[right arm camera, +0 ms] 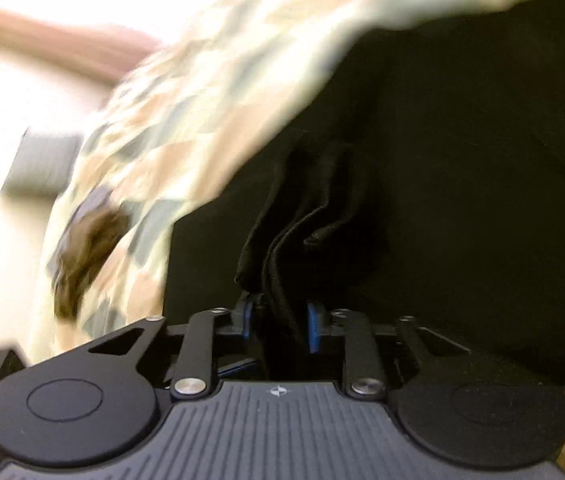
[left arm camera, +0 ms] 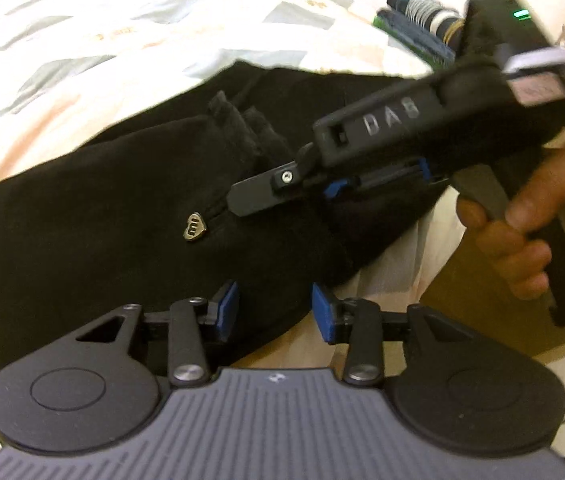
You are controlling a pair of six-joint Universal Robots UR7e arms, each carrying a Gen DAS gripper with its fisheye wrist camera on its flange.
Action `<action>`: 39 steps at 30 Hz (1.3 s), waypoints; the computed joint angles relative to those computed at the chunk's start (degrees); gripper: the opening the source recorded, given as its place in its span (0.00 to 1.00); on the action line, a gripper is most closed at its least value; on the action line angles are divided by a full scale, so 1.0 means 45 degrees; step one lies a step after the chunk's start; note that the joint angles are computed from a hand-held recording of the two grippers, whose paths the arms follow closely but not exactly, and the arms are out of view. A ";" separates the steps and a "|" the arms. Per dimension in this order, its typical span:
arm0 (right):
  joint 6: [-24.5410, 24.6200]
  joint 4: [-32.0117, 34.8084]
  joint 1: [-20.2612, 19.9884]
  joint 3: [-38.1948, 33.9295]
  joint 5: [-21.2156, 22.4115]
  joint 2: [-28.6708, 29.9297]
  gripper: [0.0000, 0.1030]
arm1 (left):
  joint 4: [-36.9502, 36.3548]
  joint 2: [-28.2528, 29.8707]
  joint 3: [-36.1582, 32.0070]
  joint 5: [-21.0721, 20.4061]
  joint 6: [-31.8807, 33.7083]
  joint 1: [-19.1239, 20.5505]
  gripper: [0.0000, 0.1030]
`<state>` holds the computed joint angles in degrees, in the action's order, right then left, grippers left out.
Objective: Fold clothes
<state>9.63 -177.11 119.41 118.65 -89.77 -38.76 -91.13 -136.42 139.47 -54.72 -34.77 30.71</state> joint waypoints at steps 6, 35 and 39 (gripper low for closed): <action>-0.1723 -0.0770 0.0559 -0.0035 -0.0827 -0.0557 0.21 | -0.1866 0.0536 0.0026 0.0393 0.0702 -0.0111 0.41; -0.1199 -0.0678 0.2642 0.0497 -0.7160 -0.0746 0.13 | 0.0000 -0.0251 -0.2471 0.0920 -0.0570 0.4352 0.52; -0.1935 -0.0863 0.3576 0.1055 -0.7319 -0.1353 0.33 | -0.1750 0.0563 -0.2766 0.0135 0.0748 0.6567 0.56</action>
<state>0.92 -181.00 135.50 123.40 -122.71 -44.85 -99.01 -133.88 127.03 -54.11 -31.40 60.27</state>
